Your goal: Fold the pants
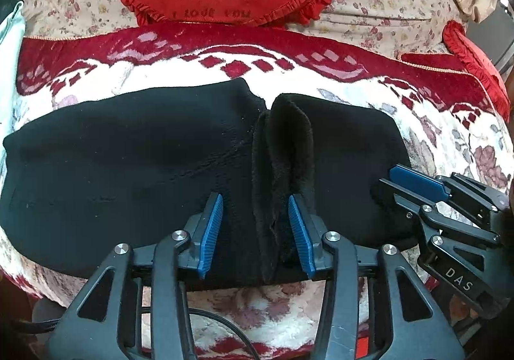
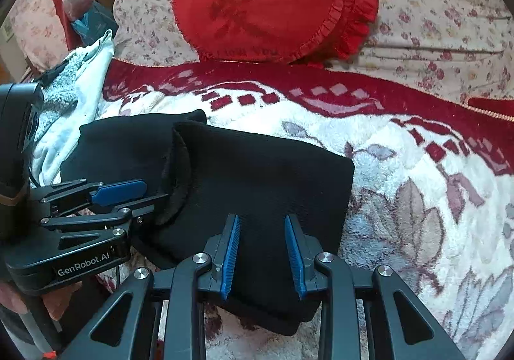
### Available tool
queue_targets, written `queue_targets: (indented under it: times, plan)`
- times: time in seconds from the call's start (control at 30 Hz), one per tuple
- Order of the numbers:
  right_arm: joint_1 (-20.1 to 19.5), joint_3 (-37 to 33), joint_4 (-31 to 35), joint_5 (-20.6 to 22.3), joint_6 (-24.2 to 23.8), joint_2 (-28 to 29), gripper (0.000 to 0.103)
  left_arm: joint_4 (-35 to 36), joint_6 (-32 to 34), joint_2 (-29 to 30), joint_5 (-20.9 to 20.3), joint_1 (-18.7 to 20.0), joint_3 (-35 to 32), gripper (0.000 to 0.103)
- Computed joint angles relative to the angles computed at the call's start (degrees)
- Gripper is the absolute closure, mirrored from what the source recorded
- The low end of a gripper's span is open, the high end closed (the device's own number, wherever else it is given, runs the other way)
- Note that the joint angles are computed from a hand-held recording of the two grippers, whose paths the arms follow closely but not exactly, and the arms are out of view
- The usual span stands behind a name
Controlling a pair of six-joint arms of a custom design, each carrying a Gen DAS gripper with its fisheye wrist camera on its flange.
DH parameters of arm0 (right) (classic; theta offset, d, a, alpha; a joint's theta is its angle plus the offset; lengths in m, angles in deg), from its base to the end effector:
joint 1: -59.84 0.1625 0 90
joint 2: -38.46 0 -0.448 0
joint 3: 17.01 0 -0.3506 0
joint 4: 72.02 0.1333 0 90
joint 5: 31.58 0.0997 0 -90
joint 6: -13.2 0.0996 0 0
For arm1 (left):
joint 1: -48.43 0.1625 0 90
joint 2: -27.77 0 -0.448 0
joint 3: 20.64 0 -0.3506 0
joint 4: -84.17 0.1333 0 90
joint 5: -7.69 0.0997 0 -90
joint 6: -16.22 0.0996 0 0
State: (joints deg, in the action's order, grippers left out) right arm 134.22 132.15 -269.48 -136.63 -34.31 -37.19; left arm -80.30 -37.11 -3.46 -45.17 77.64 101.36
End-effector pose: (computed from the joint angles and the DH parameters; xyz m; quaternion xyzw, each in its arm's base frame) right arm 0.0100 -0.3631 0.2362 0.2237 -0.9222 0.1811 0.2582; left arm -0.2999 -0.3893 -0.0600 0.1061 0.9334 -0.1915 0.2842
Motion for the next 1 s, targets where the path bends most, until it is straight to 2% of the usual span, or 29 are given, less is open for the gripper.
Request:
queue_targets:
  times: [0.17, 0.33, 0.47, 0.53, 0.77, 1.0]
  plan:
    - [-0.5, -0.5, 1.3, 0.6, 0.3, 0.0, 0.075, 0.6, 0.7, 0.7, 0.3, -0.1, -0.7, 0.053]
    - [-1.4, -1.2, 4.1, 1.9, 0.8, -0.8, 0.071, 0.5, 0.4, 1.1, 1.1, -0.4, -0.7, 0.052]
    - [-2.3, -1.6, 6.7, 3.9, 0.9, -1.6, 0.059, -0.2, 0.6, 1.3, 1.3, -0.4, -0.6, 0.051]
    - [-2.2, -1.2, 5.5, 3.9, 0.5, -1.0, 0.056, -0.4, 0.6, 1.2, 1.4, -0.6, -0.3, 0.051]
    - [2.0, -0.2, 0.1, -0.9, -0.8, 0.9, 0.056, -1.2, -2.7, -1.3, 2.1, -2.0, 3.2, 0.051]
    - [4.8, -1.0, -2.3, -1.3, -1.1, 3.1, 0.059, 2.4, -8.2, -4.3, 5.1, -3.6, 6.0, 0.051]
